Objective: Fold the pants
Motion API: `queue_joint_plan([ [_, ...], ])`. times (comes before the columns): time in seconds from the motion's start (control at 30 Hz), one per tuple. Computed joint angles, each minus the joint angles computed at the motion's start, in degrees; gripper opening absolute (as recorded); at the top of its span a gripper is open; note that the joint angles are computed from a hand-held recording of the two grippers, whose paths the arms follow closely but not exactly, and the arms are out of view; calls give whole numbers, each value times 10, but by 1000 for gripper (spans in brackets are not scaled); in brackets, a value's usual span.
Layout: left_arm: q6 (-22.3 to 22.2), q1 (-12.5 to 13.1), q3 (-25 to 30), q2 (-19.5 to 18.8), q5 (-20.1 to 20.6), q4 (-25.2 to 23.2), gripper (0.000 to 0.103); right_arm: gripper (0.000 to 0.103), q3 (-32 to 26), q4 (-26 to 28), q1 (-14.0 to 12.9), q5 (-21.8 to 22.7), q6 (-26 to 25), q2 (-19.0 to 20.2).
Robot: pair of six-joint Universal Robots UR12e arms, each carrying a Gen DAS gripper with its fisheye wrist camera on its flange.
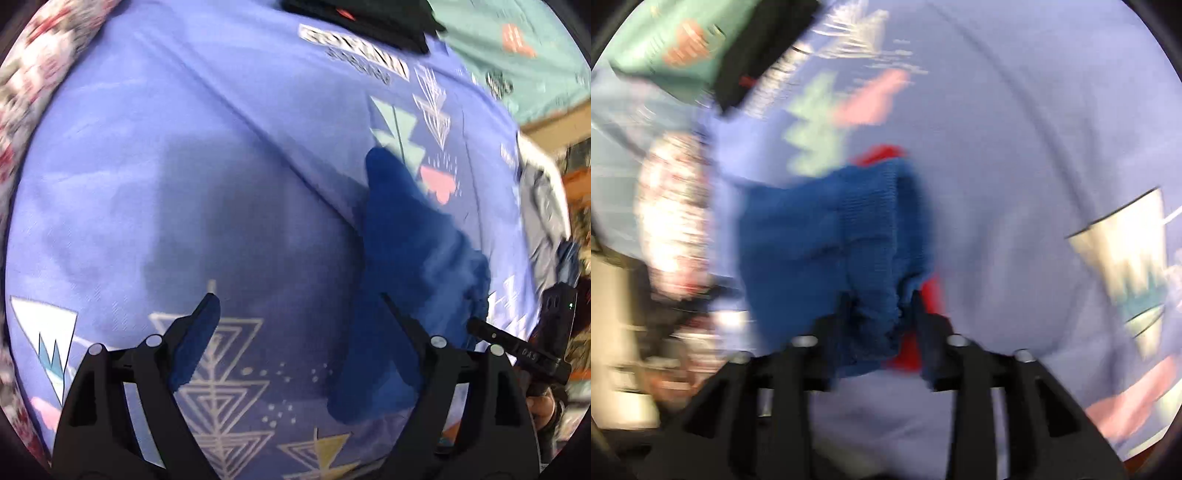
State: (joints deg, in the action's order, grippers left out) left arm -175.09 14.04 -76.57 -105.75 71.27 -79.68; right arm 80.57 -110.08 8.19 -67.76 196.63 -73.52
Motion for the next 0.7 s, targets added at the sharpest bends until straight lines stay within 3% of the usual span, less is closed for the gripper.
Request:
queue_joint_plan([
  [0.03,10,-8,4,-5,15,-3,86,86,4,-10,3,-17,-3,-3],
  [0.17,16,-23,10,-14,53,9,86,86,-8,-12,0,-22,-20,-7],
  [0.27,6,-12,19,-15,27,-14,86,88,-7,-51,-7,9,10,-5],
  [0.37,-10,-2,17,-10,-4,-11,87,88,-19,-44,-8,33,28,12],
  [0.43,-12,1,18,-9,-19,-7,88,88,-37,-29,4,6,9,27],
  [0.5,-10,-3,18,-10,-16,10,90,88,-54,-14,24,-88,-38,36],
  [0.57,-13,-9,21,-16,-4,20,90,93,-61,-4,32,-138,-57,42],
  [0.63,-23,-16,36,-27,20,-1,90,93,-64,6,30,-135,-41,42],
  [0.7,-34,-12,39,-27,-4,1,90,92,-73,6,37,-157,-62,40],
])
